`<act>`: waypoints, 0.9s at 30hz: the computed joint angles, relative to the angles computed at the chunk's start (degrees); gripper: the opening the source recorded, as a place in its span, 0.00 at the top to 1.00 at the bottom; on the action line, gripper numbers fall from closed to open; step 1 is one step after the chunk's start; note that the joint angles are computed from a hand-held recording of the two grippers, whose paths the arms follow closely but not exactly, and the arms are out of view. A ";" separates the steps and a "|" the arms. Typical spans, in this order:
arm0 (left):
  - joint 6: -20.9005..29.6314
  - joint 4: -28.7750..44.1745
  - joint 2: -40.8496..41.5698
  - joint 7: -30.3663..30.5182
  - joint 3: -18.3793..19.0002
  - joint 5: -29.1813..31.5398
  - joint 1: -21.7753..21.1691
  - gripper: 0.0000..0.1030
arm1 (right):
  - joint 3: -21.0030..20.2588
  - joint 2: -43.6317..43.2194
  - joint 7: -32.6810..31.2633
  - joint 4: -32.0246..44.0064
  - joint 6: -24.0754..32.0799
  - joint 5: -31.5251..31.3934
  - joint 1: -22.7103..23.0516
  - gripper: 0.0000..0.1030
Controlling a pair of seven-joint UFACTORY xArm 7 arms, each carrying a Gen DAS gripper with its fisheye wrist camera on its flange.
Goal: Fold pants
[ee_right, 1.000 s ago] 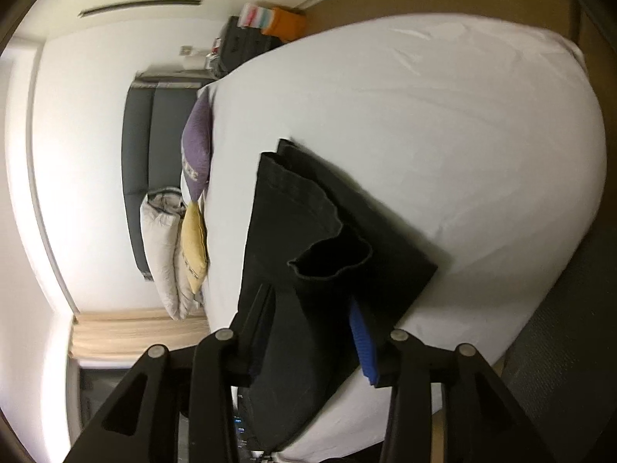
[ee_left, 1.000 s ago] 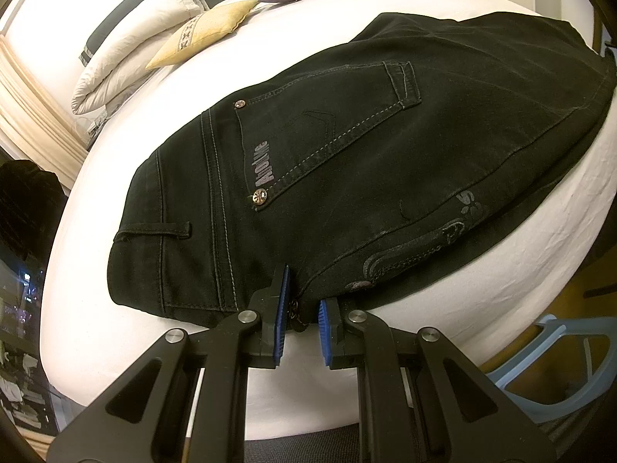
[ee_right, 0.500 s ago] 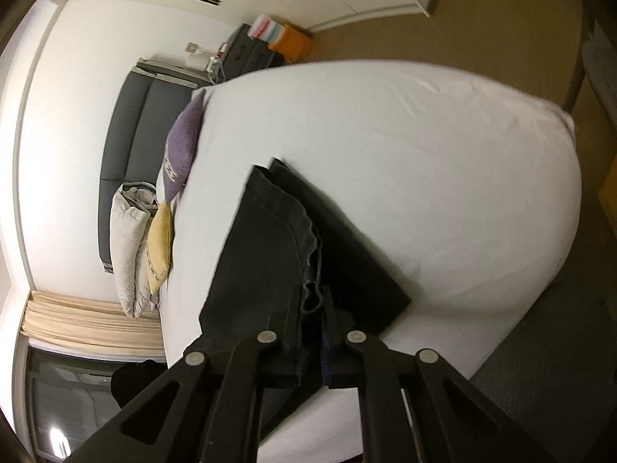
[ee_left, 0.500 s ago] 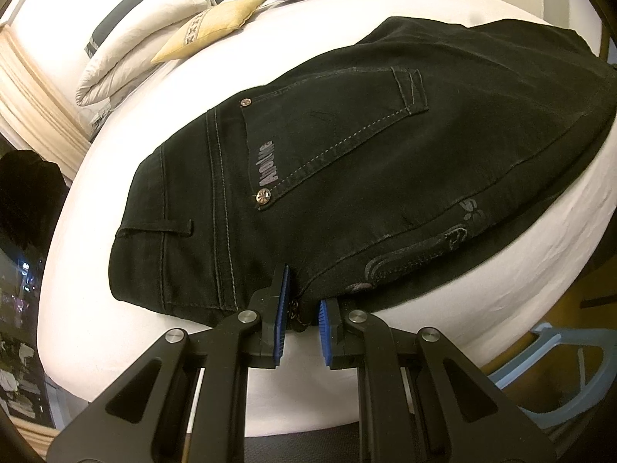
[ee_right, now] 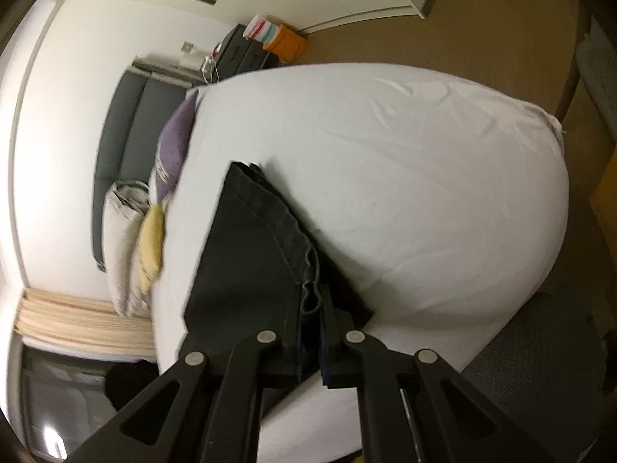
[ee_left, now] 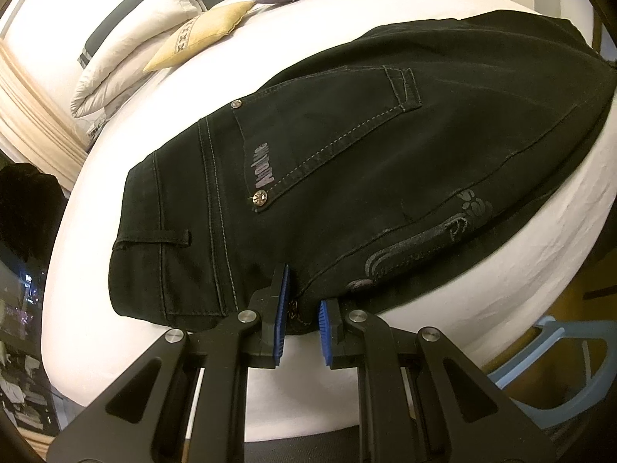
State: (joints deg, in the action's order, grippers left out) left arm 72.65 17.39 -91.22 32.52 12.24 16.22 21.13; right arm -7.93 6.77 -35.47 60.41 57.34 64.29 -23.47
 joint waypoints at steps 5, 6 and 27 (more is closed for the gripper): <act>1.43 0.22 -1.76 0.65 -0.34 -0.16 -0.13 0.87 | -0.47 2.38 -1.18 1.51 5.87 1.69 -2.57 0.93; 1.95 0.60 -1.97 0.82 -0.31 -0.19 -0.28 0.86 | -0.68 1.60 0.23 1.55 5.16 0.37 -2.60 0.88; -2.85 13.80 15.28 -8.75 0.22 -13.03 -11.23 0.40 | 8.53 -0.96 -5.75 5.87 5.04 -8.35 19.91 0.63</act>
